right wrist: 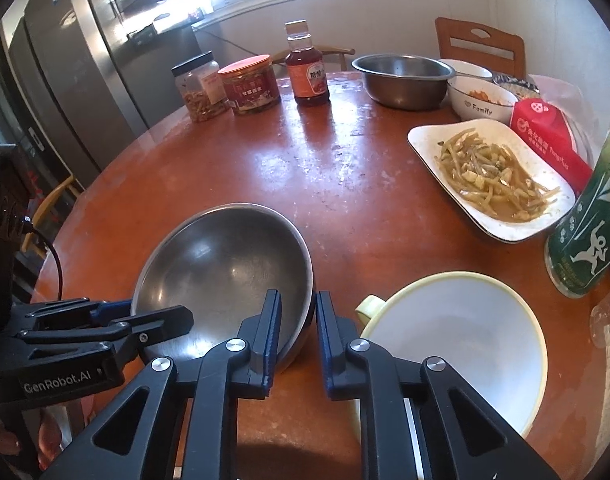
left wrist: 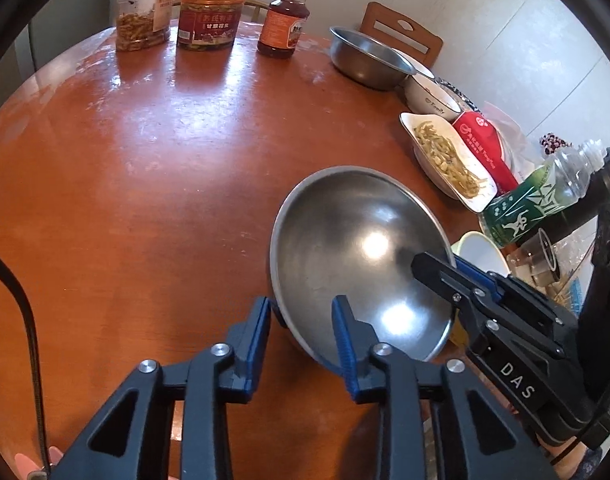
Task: Organize plates and bowls
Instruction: 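Grasp the deep steel mixing bowl rim with both grippers and lift it, then lower the deep steel bowl into the shallow steel bowl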
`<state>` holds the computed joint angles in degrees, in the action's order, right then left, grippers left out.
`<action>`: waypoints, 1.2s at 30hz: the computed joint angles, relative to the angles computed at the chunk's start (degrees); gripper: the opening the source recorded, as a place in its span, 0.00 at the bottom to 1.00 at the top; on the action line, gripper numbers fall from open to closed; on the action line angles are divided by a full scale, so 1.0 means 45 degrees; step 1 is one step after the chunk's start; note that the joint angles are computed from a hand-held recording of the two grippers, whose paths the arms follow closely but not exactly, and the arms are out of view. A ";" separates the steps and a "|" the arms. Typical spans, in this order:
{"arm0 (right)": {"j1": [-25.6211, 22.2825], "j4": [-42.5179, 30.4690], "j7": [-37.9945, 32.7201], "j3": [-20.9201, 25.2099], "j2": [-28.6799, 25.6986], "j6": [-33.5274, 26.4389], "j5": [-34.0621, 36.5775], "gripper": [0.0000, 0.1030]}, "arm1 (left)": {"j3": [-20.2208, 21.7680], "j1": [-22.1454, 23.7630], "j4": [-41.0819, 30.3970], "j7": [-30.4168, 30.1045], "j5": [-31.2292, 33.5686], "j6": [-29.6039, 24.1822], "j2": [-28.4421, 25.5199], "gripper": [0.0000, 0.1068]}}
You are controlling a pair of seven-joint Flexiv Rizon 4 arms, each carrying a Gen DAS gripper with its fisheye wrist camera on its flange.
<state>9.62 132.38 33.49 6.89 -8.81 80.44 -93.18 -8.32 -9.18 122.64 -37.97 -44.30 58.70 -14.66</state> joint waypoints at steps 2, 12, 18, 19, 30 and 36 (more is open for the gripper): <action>0.0090 0.0032 -0.0257 0.0049 0.0056 -0.0105 0.0292 0.16 | 0.0004 -0.0027 0.0076 0.0005 0.0002 0.0120 0.0036 0.30; 0.0339 0.0259 -0.0387 0.0145 0.0699 -0.0387 0.0650 0.16 | 0.0163 -0.0038 0.0452 0.0547 -0.0686 -0.0292 0.0757 0.30; 0.0443 0.0483 -0.0235 0.0304 0.1370 -0.0513 0.0615 0.16 | 0.0438 -0.0179 0.0862 0.1230 -0.1363 -0.0508 0.1581 0.30; 0.0474 0.0543 -0.0263 0.0356 0.1504 -0.0594 0.0691 0.16 | 0.0497 -0.0230 0.0945 0.1369 -0.1456 -0.0528 0.1736 0.30; 0.1134 0.1387 -0.0741 0.1160 0.3084 -0.1795 0.2285 0.16 | 0.1130 -0.0657 0.1827 0.2144 -0.1947 -0.1126 0.3100 0.30; 0.1678 0.1919 -0.1074 0.1814 0.3861 -0.2713 0.3686 0.16 | 0.1439 -0.0833 0.2465 0.2489 -0.1960 -0.1579 0.3822 0.30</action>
